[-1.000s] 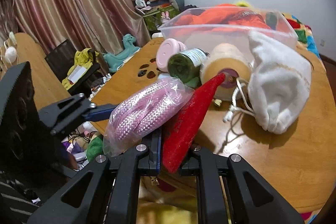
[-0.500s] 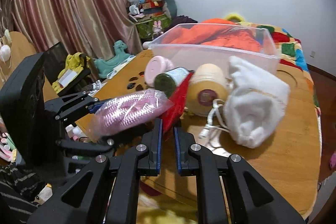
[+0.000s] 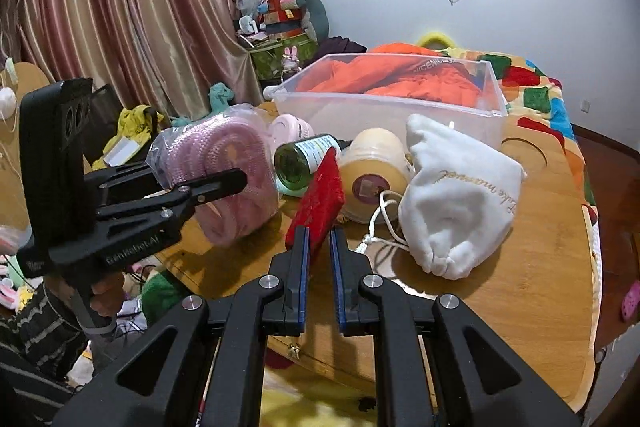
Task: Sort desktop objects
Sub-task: 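Carry the pink rope with the left tool while the right tool carries the red pouch over the clear box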
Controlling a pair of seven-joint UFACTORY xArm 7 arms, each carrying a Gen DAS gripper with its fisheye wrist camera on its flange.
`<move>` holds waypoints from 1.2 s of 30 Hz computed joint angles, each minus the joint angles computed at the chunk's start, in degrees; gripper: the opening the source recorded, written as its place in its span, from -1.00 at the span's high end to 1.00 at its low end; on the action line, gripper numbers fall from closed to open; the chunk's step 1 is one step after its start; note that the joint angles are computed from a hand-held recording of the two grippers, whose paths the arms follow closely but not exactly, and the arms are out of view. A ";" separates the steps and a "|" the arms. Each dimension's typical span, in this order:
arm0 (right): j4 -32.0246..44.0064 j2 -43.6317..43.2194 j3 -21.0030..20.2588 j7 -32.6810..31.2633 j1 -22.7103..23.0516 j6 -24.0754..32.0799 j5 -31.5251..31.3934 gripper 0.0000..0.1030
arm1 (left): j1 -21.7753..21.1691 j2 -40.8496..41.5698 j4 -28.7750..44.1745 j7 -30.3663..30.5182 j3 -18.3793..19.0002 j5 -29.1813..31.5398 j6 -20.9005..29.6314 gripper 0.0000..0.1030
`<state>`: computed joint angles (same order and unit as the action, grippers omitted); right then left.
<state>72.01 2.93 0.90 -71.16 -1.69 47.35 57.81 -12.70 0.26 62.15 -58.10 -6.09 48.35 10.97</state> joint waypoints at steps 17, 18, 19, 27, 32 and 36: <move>2.42 4.23 2.16 2.08 0.80 0.36 -3.91 0.82 | 0.35 -0.29 -0.68 2.09 -0.49 -3.46 -2.23 0.63; 2.84 4.72 2.44 2.42 1.01 -0.01 -4.41 0.82 | 0.27 -0.37 -0.59 0.42 -0.46 -1.81 -1.87 0.63; 2.88 4.79 2.67 2.39 1.01 -0.41 -4.23 0.82 | 0.29 -0.59 -0.55 -1.57 -0.41 -0.02 -1.64 0.63; 3.21 2.34 2.21 -0.49 0.16 0.24 0.97 0.92 | 2.18 -2.63 0.00 -6.66 -1.14 4.78 -1.11 0.63; 4.70 1.58 1.66 -0.58 0.40 0.26 0.95 0.92 | 2.57 -2.27 2.13 -6.45 -1.60 5.00 0.01 0.63; 7.71 2.29 1.56 0.86 0.51 0.84 -0.35 0.92 | 2.01 -1.35 4.84 -5.61 -1.50 6.06 1.59 0.63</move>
<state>79.72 5.21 2.46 -70.31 -1.18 48.19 57.46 -10.68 -1.09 67.00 -63.72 -7.59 54.41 12.56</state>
